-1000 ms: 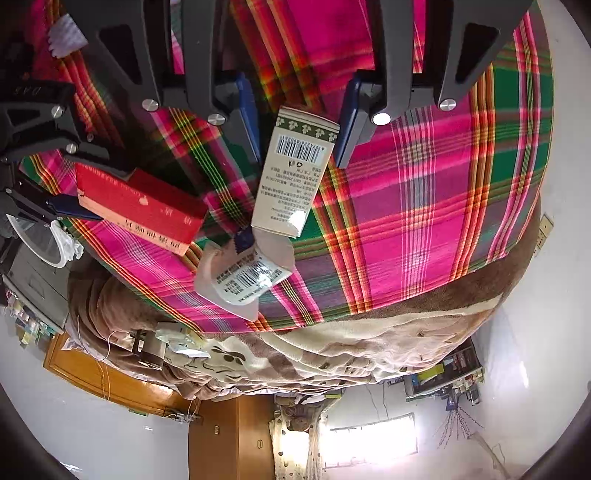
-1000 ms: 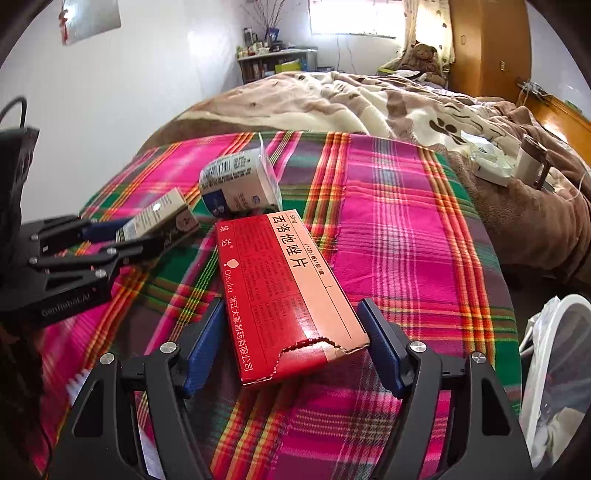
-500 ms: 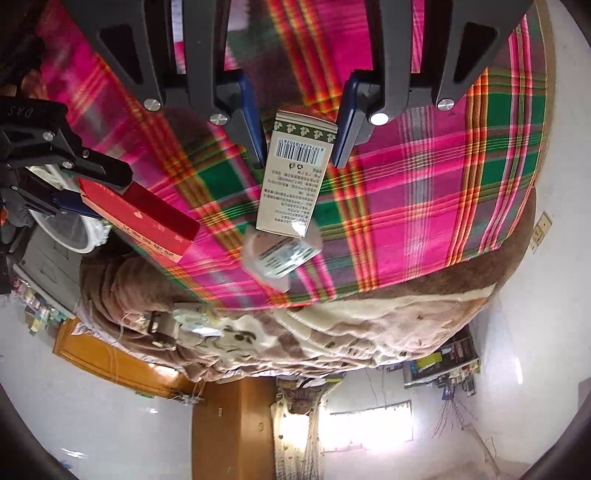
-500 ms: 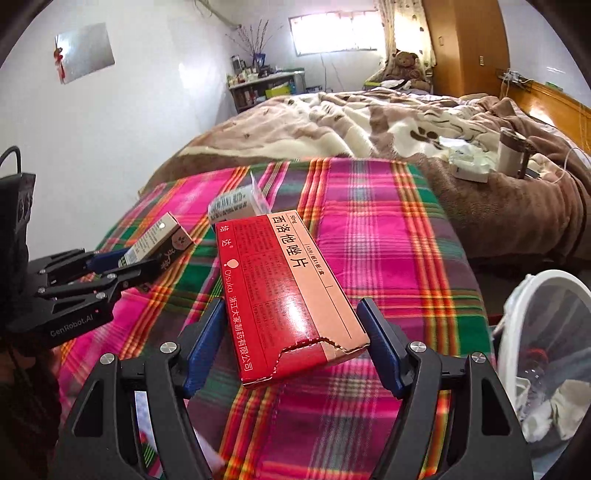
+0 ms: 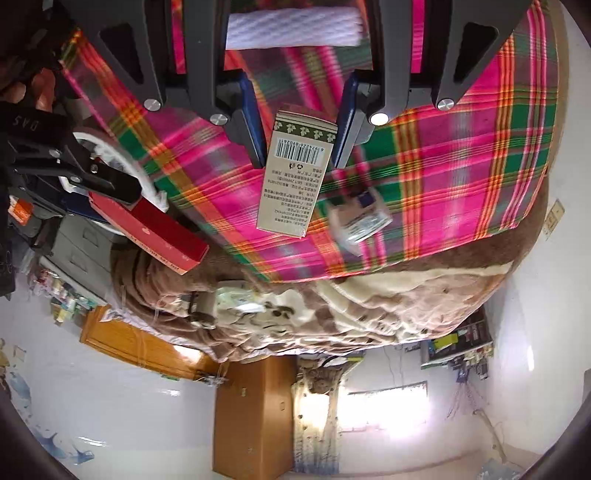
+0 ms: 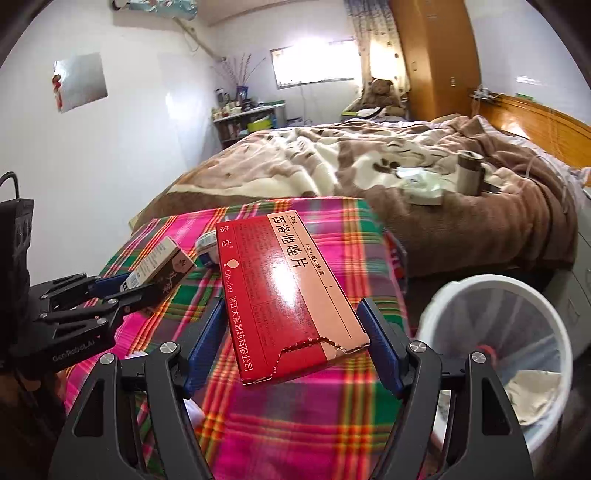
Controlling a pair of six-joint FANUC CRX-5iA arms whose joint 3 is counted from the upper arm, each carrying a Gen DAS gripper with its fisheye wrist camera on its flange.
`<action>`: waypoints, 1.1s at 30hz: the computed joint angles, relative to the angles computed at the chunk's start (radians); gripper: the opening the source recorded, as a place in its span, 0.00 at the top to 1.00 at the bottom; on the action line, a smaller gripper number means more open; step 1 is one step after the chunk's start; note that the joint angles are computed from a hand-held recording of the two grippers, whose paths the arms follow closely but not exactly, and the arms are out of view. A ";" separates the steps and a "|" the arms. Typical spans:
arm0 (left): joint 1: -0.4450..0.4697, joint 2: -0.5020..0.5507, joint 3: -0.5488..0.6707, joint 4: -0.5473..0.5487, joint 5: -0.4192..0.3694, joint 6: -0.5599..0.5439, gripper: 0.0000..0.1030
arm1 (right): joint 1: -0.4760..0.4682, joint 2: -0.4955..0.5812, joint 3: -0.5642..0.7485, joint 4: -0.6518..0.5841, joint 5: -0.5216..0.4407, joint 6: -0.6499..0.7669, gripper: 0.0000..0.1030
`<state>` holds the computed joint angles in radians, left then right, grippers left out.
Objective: Collect trash
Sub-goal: 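Carry the green box and red box over the wastebasket with both tools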
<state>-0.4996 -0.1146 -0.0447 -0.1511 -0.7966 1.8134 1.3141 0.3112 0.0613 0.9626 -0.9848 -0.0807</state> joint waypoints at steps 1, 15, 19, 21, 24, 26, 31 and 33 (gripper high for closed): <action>-0.020 0.004 0.016 -0.021 -0.007 0.022 0.64 | 0.002 -0.013 -0.018 0.013 -0.005 -0.018 0.29; -0.201 0.136 0.178 -0.058 0.000 0.089 0.64 | 0.033 -0.178 -0.207 0.059 -0.192 -0.167 0.29; -0.240 0.188 0.226 -0.061 -0.002 0.102 0.64 | 0.035 -0.205 -0.239 0.045 -0.227 -0.187 0.29; -0.257 0.214 0.249 -0.056 -0.002 0.108 0.64 | 0.037 -0.220 -0.256 0.039 -0.239 -0.198 0.29; -0.278 0.249 0.276 -0.042 0.006 0.100 0.64 | 0.036 -0.236 -0.274 0.028 -0.254 -0.203 0.29; -0.289 0.274 0.292 -0.016 0.021 0.086 0.64 | 0.035 -0.247 -0.285 0.018 -0.263 -0.203 0.29; -0.315 0.332 0.342 -0.002 0.019 0.086 0.64 | 0.037 -0.280 -0.322 -0.002 -0.279 -0.217 0.29; -0.327 0.357 0.367 -0.001 0.012 0.093 0.64 | 0.033 -0.291 -0.335 -0.012 -0.280 -0.215 0.29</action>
